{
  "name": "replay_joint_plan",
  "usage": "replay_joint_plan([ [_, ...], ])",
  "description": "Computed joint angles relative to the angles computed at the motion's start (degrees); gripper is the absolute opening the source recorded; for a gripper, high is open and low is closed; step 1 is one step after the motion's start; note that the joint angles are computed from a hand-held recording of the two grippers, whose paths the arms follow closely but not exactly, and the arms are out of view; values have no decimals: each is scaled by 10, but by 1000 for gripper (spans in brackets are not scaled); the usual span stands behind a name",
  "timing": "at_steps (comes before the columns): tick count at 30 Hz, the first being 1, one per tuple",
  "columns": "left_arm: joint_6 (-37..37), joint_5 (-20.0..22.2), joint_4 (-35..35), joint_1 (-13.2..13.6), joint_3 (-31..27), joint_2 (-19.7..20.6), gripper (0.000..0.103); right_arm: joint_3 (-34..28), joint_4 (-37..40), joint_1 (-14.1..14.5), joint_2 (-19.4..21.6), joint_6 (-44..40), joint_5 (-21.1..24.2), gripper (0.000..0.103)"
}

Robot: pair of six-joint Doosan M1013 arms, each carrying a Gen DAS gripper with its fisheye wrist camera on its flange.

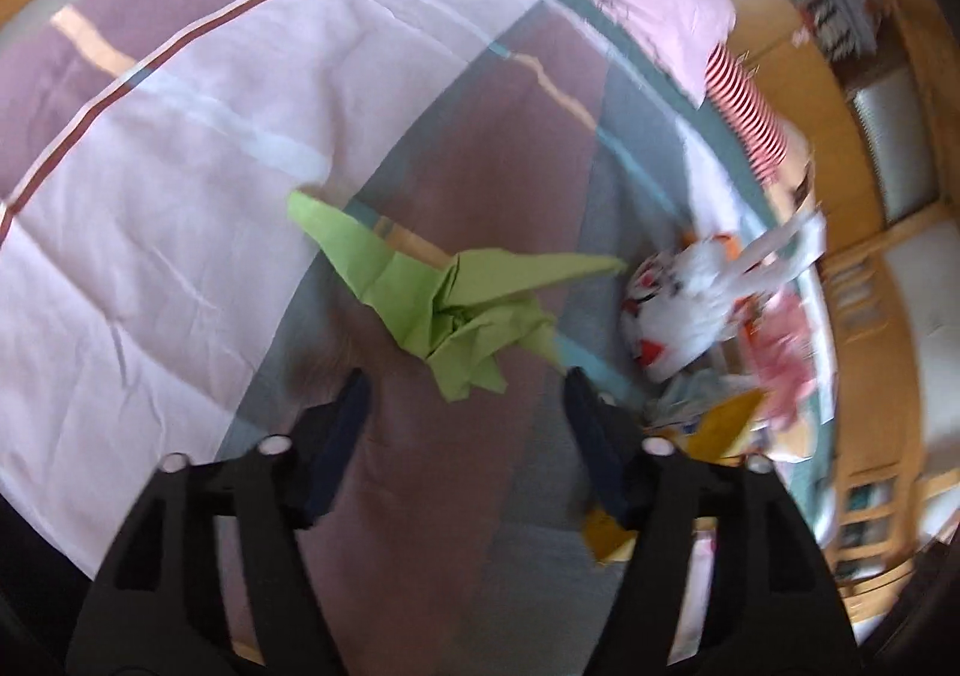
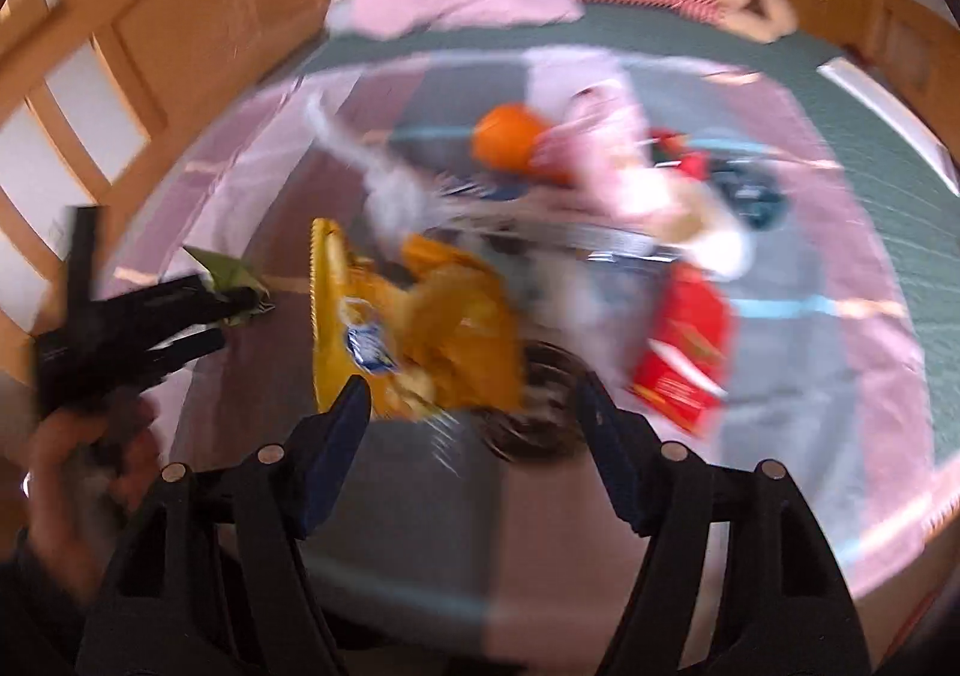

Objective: Collect trash
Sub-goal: 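Grasp the green origami paper with the left gripper while the right grasps the yellow chip bag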

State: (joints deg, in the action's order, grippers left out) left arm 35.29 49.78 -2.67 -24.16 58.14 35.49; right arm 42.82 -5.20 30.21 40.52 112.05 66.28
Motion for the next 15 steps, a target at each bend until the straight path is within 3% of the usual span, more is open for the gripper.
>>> replay_joint_plan([
  [2,-5,-53,-13,4,33,-19,79,-42,-4,5,31,-11,22,70],
  [3,-13,-82,-15,7,49,-28,85,-60,-7,6,44,-6,34,61],
  [4,-30,-99,-7,8,59,-34,88,-81,4,5,58,-5,52,39],
  [7,-72,-105,7,15,64,-35,88,-92,52,-3,68,-4,59,18],
  [8,-72,-103,0,17,63,-32,88,-88,52,-3,65,-5,58,17],
  [11,-48,-60,-6,16,28,-8,88,-55,55,-5,42,-7,39,14],
  [14,-8,15,36,5,-40,32,86,0,68,-8,4,-5,1,13],
  [15,8,44,55,-1,-63,45,80,25,68,-9,-14,-5,-17,13],
])
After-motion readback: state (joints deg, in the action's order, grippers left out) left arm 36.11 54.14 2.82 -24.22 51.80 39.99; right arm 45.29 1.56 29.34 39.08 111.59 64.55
